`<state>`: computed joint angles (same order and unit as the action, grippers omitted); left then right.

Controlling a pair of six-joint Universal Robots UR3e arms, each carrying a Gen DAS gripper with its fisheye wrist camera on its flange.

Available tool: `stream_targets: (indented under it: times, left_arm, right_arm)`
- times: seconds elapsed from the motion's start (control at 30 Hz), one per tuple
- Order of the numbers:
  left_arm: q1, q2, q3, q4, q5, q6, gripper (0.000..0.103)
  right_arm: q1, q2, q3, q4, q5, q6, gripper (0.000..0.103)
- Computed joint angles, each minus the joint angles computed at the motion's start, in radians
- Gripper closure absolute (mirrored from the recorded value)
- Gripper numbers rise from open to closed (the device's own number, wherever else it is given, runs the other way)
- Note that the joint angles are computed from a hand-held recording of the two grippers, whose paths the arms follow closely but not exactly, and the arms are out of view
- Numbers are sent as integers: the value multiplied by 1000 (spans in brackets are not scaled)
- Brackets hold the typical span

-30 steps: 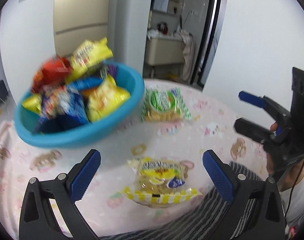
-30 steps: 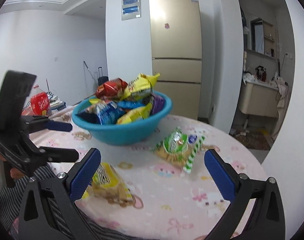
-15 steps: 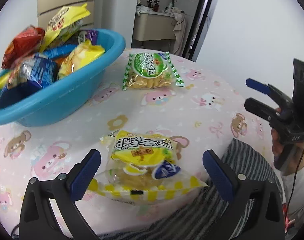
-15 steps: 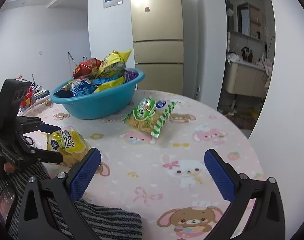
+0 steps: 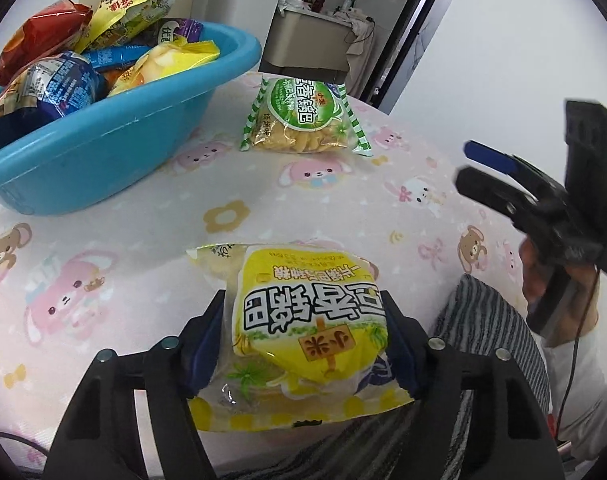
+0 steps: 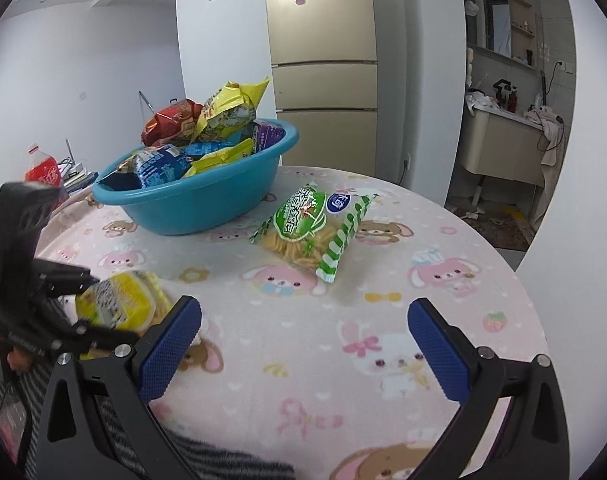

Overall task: Organize snacks
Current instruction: 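Grasp the yellow-white snack bag with the left tool, then grasp the green-striped snack bag with the right tool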

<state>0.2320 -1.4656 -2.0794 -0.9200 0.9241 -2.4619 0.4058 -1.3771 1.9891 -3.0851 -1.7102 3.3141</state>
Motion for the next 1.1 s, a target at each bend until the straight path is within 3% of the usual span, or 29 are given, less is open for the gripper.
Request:
stream_targets:
  times: [0.27, 0.37, 0.57, 0.7, 0.8, 0.83, 1.1]
  left_arm:
    - [19, 39, -47, 52, -8, -22, 32]
    - [25, 44, -52, 63, -11, -31, 32]
    - [31, 55, -54, 57, -11, -25, 32]
    - [31, 63, -55, 51, -10, -29, 32]
    - [31, 61, -53, 47, -12, -31, 32]
    - [29, 57, -51, 50, -11, -34, 32]
    - [79, 96, -73, 24, -58, -7, 32]
  right_arm:
    - [-133, 212, -293, 126, 199, 2, 0]
    - [-204, 322, -413, 163, 334, 31, 0]
    - [-247, 481, -622, 281, 400, 98, 0]
    - [-234, 541, -693, 306, 381, 116, 3]
    - [-210, 556, -699, 287, 337, 87, 23]
    - [-217, 550, -681, 272, 367, 81, 30]
    - [-146, 406, -542, 255, 203, 12, 34]
